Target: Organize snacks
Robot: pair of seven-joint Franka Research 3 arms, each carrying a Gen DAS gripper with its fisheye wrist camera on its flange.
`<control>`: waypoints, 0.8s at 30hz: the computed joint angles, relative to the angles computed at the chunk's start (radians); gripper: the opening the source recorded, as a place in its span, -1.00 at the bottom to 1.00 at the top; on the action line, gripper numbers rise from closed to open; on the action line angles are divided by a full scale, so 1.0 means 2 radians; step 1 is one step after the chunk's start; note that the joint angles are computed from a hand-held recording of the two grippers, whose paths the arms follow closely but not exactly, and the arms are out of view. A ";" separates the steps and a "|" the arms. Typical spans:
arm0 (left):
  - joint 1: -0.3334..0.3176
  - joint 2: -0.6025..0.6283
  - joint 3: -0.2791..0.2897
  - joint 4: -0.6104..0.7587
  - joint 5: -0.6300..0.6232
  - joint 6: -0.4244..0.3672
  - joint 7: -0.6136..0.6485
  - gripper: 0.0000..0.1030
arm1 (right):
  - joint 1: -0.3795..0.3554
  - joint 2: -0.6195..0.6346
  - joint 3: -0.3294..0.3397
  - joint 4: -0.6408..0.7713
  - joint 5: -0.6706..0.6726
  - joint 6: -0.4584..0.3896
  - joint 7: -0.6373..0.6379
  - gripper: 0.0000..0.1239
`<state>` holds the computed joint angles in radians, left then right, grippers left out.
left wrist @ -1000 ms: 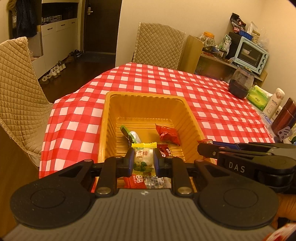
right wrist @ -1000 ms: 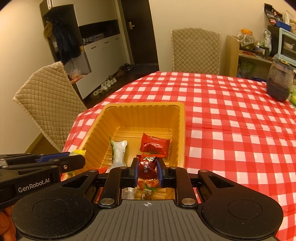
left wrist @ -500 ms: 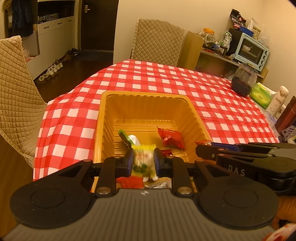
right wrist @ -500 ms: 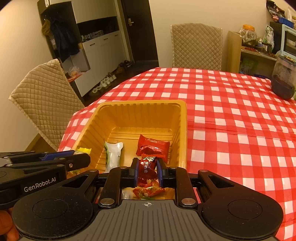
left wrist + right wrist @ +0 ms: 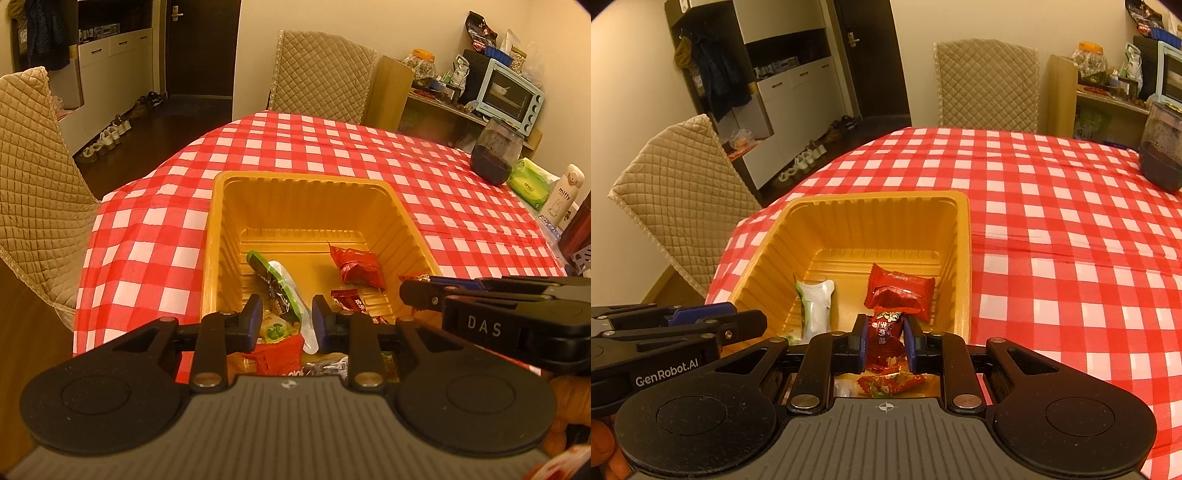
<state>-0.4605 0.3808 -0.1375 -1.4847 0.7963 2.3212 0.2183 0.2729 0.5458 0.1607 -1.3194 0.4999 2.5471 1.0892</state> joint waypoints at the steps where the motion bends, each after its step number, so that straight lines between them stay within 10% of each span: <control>1: 0.000 0.000 0.000 0.000 0.000 0.000 -0.001 -0.49 | 0.000 0.001 0.001 0.001 0.001 0.000 0.000 -0.67; 11: 0.001 -0.009 0.000 -0.012 0.007 0.000 -0.010 -0.36 | -0.014 0.013 0.019 0.021 0.043 -0.010 -0.013 -0.63; 24: 0.000 -0.028 -0.007 -0.030 0.020 -0.009 -0.036 0.21 | -0.009 -0.013 -0.002 -0.009 0.028 0.000 0.001 -0.11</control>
<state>-0.4598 0.3251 -0.1514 -1.5441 0.8371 2.3030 0.1463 0.2547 0.5191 0.1563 -1.3379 0.5559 2.5474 1.0909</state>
